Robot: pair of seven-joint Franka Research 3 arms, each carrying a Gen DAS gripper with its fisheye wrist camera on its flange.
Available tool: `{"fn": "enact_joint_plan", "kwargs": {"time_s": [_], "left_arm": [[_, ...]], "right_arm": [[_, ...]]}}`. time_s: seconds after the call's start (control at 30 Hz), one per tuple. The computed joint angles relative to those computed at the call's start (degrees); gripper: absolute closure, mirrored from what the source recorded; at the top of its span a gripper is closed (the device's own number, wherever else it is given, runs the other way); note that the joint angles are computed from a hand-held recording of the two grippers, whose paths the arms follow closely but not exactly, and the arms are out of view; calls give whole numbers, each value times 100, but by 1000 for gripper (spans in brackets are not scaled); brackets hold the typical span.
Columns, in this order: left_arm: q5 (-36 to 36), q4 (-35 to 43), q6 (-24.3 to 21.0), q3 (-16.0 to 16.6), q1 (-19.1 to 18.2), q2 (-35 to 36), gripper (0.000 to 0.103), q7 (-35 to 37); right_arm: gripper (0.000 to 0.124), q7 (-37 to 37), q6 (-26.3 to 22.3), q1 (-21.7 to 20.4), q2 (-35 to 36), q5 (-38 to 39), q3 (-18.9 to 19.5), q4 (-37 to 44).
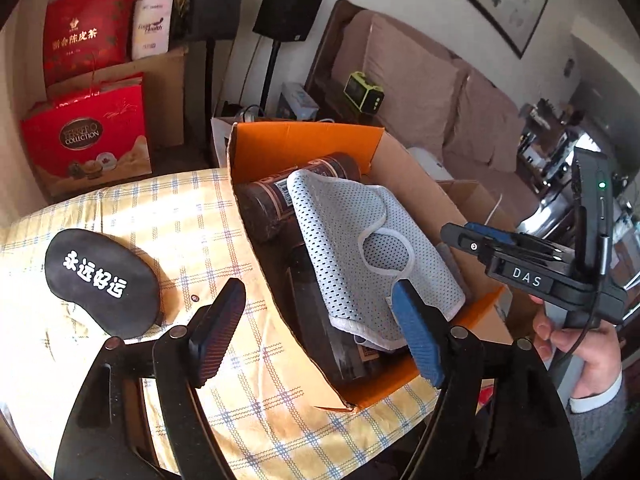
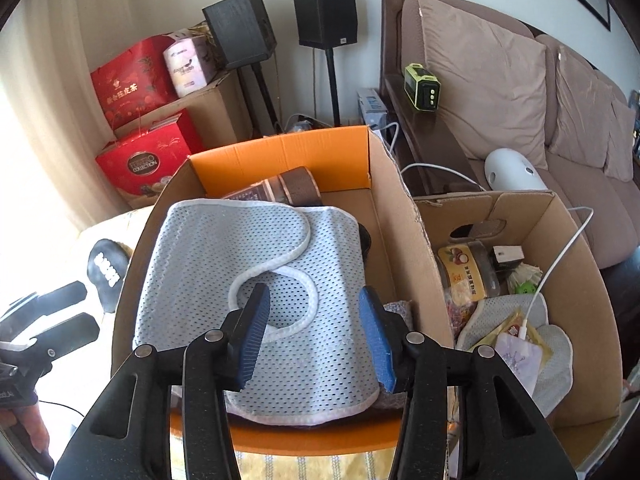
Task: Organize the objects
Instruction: 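Lower the mesh mask into the box and open the left gripper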
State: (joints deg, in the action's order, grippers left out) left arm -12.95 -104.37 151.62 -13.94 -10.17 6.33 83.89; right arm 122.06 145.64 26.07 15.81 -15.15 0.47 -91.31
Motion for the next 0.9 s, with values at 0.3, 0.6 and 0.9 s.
{"fn": "enact_joint_plan", "kwargs": {"time_s": [0.3, 0.6, 0.9], "left_arm": [[-564, -306, -72, 147, 220, -228, 24, 120], [-909, -121, -110, 76, 148, -97, 24, 525], [-72, 931, -663, -86, -52, 674, 37, 106]], "right_arm": [[68, 133, -612, 218, 263, -278, -45, 570], [80, -289, -1214, -28, 611, 331, -10, 818], [85, -579, -1698, -61, 847, 588, -17, 1101]]}}
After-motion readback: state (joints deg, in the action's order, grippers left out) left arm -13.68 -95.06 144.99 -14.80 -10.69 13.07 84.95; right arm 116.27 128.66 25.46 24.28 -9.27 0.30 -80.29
